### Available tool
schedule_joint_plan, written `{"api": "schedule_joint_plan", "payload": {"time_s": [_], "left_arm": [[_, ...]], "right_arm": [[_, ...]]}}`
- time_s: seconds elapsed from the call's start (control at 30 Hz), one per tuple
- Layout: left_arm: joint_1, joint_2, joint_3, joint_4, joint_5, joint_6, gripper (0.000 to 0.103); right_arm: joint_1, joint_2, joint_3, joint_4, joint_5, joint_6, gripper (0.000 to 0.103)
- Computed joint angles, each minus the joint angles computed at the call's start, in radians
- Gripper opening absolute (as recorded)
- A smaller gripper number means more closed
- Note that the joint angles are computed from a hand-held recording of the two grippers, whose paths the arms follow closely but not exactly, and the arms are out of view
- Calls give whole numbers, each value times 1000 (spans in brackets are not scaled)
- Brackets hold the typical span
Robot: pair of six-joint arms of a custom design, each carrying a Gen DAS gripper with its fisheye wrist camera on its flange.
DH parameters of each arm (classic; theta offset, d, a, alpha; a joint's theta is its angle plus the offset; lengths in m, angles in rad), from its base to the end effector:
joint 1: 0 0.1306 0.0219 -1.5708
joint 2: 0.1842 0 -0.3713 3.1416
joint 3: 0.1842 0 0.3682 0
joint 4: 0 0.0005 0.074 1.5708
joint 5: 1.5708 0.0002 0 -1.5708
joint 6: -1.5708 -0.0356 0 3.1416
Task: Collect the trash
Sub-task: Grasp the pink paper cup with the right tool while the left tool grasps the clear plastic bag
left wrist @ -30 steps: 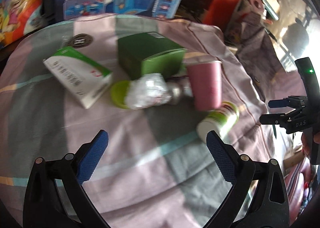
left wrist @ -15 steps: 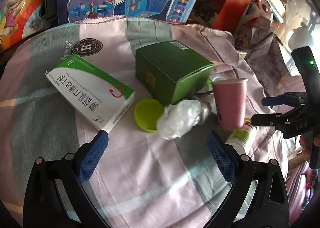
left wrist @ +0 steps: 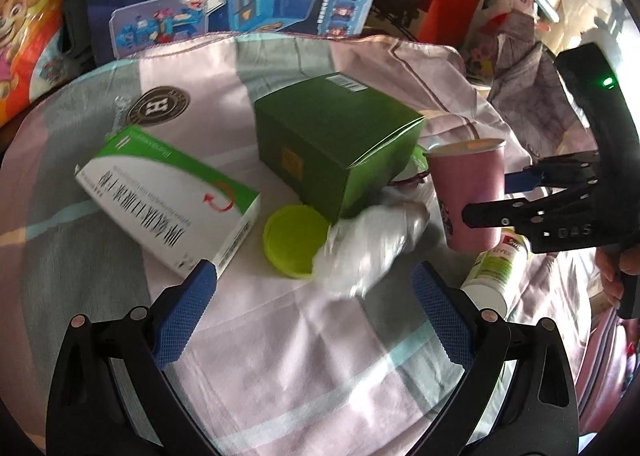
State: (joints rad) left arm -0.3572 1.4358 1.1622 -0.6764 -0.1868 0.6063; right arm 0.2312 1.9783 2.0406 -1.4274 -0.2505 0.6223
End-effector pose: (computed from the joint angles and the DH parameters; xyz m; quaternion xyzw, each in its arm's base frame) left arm 0.4311 -0.1544 0.3132 -0.1460 0.9372 -0.0622 0.3106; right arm 0.6001 0.1498 0.3555 -0.4202 0.8931 0.1021 0.1241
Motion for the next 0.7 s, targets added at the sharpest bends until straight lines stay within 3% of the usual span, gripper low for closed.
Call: {"api": "schedule_joint_plan", "payload": {"time_s": [0.17, 0.37, 0.63, 0.67, 0.7], "left_arm": [[-21, 76, 84, -30, -21, -62, 98], [-67, 134, 137, -66, -26, -121, 88], [-110, 166, 137, -117, -13, -129, 87], [-109, 175, 144, -123, -9, -123, 83], [-108, 180, 144, -123, 1, -117, 71]], "right_arm": [[-29, -9, 25, 7, -13, 1, 55], [-65, -24, 11, 23, -6, 24, 55], [-107, -37, -3, 29, -14, 61, 55], [-112, -37, -2, 28, -16, 60, 55], [-117, -37, -1, 27, -18, 61, 55]]}}
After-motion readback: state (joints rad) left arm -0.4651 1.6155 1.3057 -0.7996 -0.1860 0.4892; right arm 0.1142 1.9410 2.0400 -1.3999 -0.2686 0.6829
